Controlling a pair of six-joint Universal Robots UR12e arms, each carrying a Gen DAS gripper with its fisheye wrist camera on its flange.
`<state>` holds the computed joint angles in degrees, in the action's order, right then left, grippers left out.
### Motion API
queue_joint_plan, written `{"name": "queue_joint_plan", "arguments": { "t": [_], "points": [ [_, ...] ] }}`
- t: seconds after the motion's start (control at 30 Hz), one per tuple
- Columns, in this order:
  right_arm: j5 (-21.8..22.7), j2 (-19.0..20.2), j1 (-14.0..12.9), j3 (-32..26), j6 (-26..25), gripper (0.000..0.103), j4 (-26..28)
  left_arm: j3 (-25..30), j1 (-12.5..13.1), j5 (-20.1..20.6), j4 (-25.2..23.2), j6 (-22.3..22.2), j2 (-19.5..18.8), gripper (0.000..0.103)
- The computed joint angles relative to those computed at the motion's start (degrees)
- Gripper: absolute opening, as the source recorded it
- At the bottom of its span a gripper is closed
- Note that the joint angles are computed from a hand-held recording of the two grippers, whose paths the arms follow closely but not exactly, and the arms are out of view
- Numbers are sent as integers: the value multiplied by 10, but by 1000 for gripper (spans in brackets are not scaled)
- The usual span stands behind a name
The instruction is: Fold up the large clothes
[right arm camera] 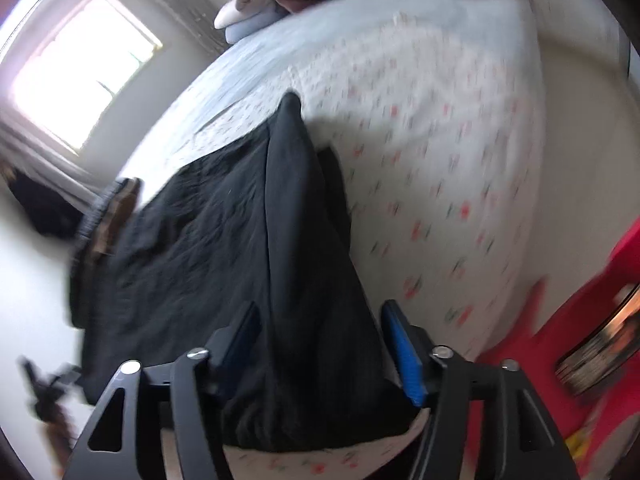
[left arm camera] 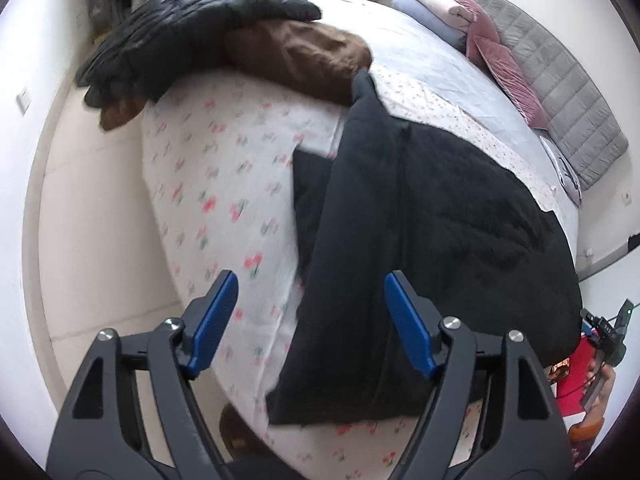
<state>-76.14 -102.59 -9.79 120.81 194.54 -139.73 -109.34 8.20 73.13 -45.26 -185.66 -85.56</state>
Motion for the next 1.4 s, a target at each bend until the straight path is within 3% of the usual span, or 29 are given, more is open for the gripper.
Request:
{"name": "queue_joint_plan", "arguments": {
  "t": [0.07, 0.17, 0.27, 0.33, 0.37, 0.47, 0.5, 0.53, 0.6, 0.67, 0.73, 0.8, 0.83, 0.9, 0.93, 1.0, 1.1, 1.2, 1.3, 1.4],
  "points": [
    [-27, 14, 11, -13, 11, 69, -20, 24, -10, 8, 10, 25, -28, 76],
    [-4, 50, 16, -37, 20, 69, -64, 54, -31, 29, 47, 29, -69, 76],
    [-12, 83, 25, -58, 19, 69, -96, 96, -49, 49, 62, 23, -117, 76],
    [-15, 108, 28, -74, 27, 69, -115, 126, -55, 53, 51, 8, -146, 62],
    [-18, 116, 29, -79, 36, 69, -121, 143, -53, 36, 35, -4, -162, 57],
    [-24, 138, 33, -90, 60, 69, -143, 161, -45, 1, 20, -41, -184, 29],
    [-26, 141, 34, -92, 61, 69, -146, 159, -42, -10, 25, -44, -185, 9],
    [-32, 146, 37, -93, 59, 69, -154, 151, -38, -26, 48, -50, -184, 7],
    [-39, 149, 41, -95, 54, 69, -156, 114, -22, -65, 143, -98, -169, 7],
    [-42, 151, 42, -92, 47, 69, -160, 94, -21, -29, 185, -120, -162, 7],
    [-43, 158, 44, -92, 42, 69, -161, 102, -32, 27, 132, -101, -173, 9],
    [-56, 162, 50, -95, 41, 69, -151, 108, -33, 37, 90, -111, -181, 15],
    [-66, 163, 53, -95, 38, 69, -150, 107, -35, 50, 99, -121, -179, 21],
    [-73, 159, 56, -90, 36, 69, -162, 103, -48, 115, 124, -135, -168, 39],
    [-79, 156, 58, -88, 37, 69, -171, 98, -54, 140, 147, -132, -162, 41],
    [-92, 152, 66, -89, 38, 69, -178, 87, -65, 152, 192, -104, -150, 44],
    [-103, 156, 90, -102, 28, 69, -192, 83, -83, 128, 218, -59, -141, 59],
    [-82, 172, 128, -129, -6, 69, -183, 91, -109, 109, 210, -11, -144, 61],
    [-57, 197, 178, -162, -71, 69, -139, 91, -128, 79, 199, 27, -147, 61],
    [-38, 222, 206, -189, -110, 69, -99, 97, -142, 71, 182, 83, -157, 62]
  ]
}}
